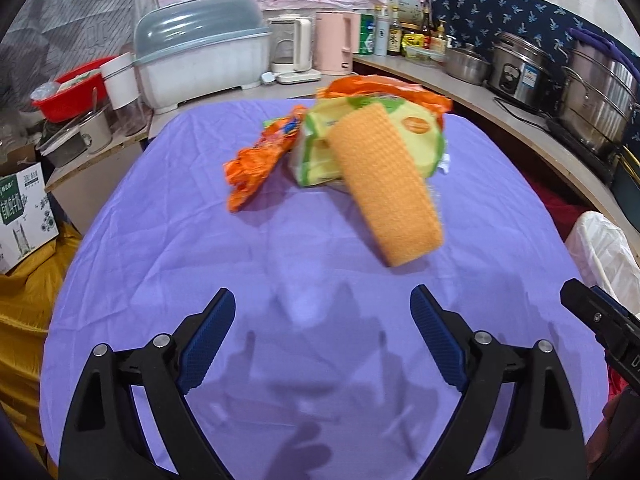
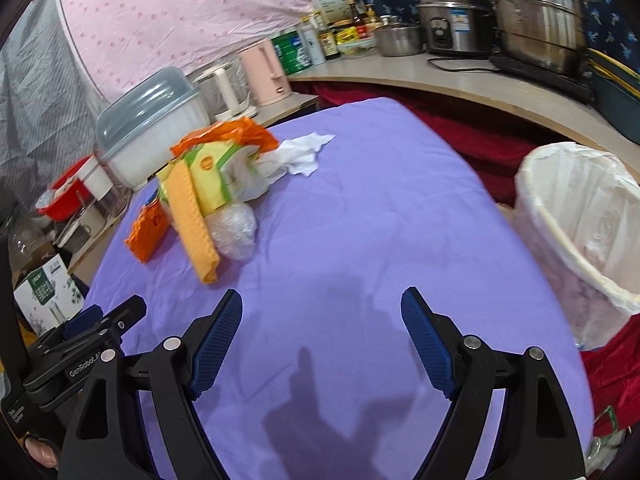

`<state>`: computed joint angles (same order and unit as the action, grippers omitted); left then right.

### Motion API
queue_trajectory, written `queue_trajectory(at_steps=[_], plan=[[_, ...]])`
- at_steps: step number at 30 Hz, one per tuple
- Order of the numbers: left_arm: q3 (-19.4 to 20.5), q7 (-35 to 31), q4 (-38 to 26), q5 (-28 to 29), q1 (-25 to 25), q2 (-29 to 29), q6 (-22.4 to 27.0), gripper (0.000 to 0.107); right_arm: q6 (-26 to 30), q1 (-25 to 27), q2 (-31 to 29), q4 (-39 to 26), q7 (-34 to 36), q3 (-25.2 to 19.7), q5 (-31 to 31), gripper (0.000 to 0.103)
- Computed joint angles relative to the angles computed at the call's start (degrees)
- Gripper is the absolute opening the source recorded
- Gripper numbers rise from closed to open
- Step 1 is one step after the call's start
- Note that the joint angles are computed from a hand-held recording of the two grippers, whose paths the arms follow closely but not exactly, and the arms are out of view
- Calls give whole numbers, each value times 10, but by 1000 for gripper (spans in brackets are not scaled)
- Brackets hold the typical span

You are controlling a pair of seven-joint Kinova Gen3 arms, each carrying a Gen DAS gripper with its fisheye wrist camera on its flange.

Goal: Collect trash
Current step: 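Move both tools back to the table toward the remaining trash pile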

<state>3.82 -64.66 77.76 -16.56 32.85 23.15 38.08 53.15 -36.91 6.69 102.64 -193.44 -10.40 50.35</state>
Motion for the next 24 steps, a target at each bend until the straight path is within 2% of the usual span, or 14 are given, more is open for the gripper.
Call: queue_trajectory(at_steps=[11,17,23,24], plan=[[-5,-31,-13,35,-57,16,-7,87,-67,-4,100,-113,100,50,-39,79],[-9,-47,-39,44,-71,35,-6,87,-97,-7,142,-163,153,84,-81,73],[-11,-69,-85,53,-78,66,3,87,-108,-5,172,-198,209,107,-127,60],[-11,-73,-94,54,-78,72,5,87,-110,-4,175,-202,218,109,-135,53]])
